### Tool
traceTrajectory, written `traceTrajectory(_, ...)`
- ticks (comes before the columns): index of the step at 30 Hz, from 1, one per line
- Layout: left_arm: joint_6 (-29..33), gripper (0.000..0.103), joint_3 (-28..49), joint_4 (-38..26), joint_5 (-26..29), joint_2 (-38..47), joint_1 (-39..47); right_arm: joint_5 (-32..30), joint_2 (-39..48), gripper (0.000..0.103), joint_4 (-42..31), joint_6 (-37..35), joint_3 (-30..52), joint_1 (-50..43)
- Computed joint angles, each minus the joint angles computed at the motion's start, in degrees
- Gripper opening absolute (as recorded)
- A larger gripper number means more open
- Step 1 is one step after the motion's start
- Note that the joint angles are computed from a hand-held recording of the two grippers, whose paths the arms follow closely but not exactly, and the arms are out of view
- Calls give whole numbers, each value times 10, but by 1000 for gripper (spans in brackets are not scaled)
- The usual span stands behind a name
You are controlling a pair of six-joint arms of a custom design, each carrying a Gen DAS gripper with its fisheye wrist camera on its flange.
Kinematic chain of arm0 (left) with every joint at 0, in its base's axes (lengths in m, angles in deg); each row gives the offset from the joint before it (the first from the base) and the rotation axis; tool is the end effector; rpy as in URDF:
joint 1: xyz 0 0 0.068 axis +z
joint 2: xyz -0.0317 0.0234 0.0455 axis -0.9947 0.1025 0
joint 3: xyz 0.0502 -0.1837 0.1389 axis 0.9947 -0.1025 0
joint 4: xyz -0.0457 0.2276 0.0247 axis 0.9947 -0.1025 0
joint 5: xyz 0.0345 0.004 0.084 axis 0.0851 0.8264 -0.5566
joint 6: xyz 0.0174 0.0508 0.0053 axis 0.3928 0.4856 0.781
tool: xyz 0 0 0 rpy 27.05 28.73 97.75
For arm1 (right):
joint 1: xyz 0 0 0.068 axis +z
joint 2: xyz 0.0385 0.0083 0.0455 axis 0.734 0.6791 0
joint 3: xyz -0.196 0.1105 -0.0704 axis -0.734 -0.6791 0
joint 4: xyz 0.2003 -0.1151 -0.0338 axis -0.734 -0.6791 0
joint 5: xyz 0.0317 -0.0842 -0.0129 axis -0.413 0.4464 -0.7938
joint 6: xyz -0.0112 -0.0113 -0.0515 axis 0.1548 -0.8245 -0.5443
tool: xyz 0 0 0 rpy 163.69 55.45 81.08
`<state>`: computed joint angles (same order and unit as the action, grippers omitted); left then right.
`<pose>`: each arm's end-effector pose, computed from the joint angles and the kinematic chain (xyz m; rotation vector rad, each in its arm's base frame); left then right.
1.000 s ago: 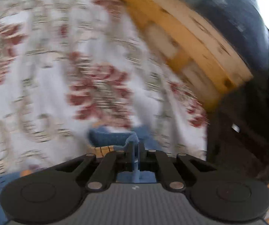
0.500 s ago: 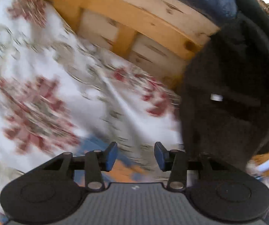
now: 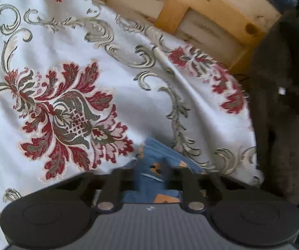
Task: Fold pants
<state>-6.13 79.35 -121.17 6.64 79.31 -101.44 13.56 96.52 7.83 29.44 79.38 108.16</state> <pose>0.3677 -0.1313 0.2427 0.6902 2.5845 -0.6838 0.1388 0.2026 0.1633 0.2806 2.1653 0.3495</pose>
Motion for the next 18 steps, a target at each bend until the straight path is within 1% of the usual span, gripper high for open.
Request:
traceTrajectory(2, 0, 5, 0, 6, 0, 2, 0, 17, -2, 0, -5, 2, 2, 9)
traceTrajectory(4, -4, 4, -13, 31, -25, -9, -15, 35, -1, 0, -11, 4, 6, 20)
traceTrajectory(8, -2, 3, -25, 51, -61, -33, -37, 73, -5, 0, -30, 11, 11, 37)
traceTrajectory(10, 15, 3, -29, 61, -92, -44, -53, 70, 7, 0, -43, 1, 24, 34)
traceTrajectory(12, 29, 3, -41, 79, -120, -56, -70, 51, 21, 0, -54, 7, 32, 24)
traceTrajectory(14, 36, 4, -35, 75, -141, -47, -80, 41, 32, 0, -68, 8, 41, 17)
traceTrajectory(15, 37, 4, -27, 70, -160, -34, -87, 44, 36, 0, -75, 10, 46, 18)
traceTrajectory(17, 42, 5, -44, 82, -179, -24, -96, 59, 38, 0, -84, 14, 50, 27)
traceTrajectory(18, 40, 5, -64, 100, -178, -29, -96, 68, 42, 5, -88, 14, 54, 32)
